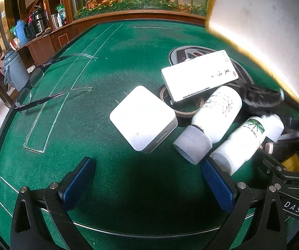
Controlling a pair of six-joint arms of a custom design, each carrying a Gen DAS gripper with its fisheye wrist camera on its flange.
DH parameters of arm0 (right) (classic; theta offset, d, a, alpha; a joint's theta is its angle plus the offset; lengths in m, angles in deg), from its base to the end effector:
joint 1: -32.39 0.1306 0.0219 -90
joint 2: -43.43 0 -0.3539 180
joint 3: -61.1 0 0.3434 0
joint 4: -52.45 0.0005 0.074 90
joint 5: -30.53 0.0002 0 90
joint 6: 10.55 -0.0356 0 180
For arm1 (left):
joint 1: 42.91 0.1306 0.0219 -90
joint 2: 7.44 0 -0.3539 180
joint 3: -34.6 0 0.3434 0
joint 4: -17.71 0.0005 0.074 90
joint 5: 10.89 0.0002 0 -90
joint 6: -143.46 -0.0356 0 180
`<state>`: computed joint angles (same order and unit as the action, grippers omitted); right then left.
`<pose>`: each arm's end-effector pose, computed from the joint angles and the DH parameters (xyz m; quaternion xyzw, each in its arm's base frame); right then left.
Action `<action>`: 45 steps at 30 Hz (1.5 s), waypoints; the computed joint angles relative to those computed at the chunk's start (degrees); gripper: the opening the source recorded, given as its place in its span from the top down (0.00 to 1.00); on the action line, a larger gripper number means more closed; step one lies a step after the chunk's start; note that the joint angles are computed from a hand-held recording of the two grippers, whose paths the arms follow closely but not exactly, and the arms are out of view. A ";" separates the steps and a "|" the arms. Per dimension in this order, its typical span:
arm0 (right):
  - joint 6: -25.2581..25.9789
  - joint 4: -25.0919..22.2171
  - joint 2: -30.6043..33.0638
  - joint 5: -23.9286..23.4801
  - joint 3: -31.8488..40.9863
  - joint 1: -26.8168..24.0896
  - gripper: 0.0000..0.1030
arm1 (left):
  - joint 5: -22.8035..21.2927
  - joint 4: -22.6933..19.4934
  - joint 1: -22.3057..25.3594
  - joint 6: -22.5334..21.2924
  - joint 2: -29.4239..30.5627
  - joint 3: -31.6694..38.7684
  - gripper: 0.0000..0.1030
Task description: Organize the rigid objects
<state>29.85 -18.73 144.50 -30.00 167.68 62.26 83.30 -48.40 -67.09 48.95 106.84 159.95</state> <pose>0.4206 0.2208 0.4151 0.2148 0.9222 -0.0609 0.3157 0.5160 -0.2351 0.4293 0.2468 0.9207 -0.0856 0.2898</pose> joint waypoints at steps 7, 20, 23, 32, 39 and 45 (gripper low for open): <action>-0.34 -0.28 0.25 0.20 0.32 0.26 0.00 | -0.12 0.06 -0.02 0.11 0.02 -0.02 0.00; -0.16 0.21 0.09 0.02 -0.14 0.13 0.00 | -0.32 0.19 -0.12 0.32 0.00 -0.08 0.00; -0.20 0.39 0.11 0.05 -0.31 0.16 0.00 | -0.34 0.16 -0.12 0.33 -0.05 -0.10 0.00; -0.23 0.28 0.18 0.03 -0.15 0.16 0.00 | -0.33 0.11 -0.11 0.32 -0.02 -0.04 0.00; -0.25 0.09 0.37 0.14 0.03 0.23 0.00 | -0.19 0.10 -0.05 0.19 0.04 -0.01 0.00; 3.49 1.06 -0.83 -2.51 -1.10 -0.34 0.00 | -0.17 0.06 -0.04 0.28 0.06 0.04 0.00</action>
<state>33.34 -17.67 143.68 -32.51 166.57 61.92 83.13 -48.34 -67.13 49.23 106.91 159.99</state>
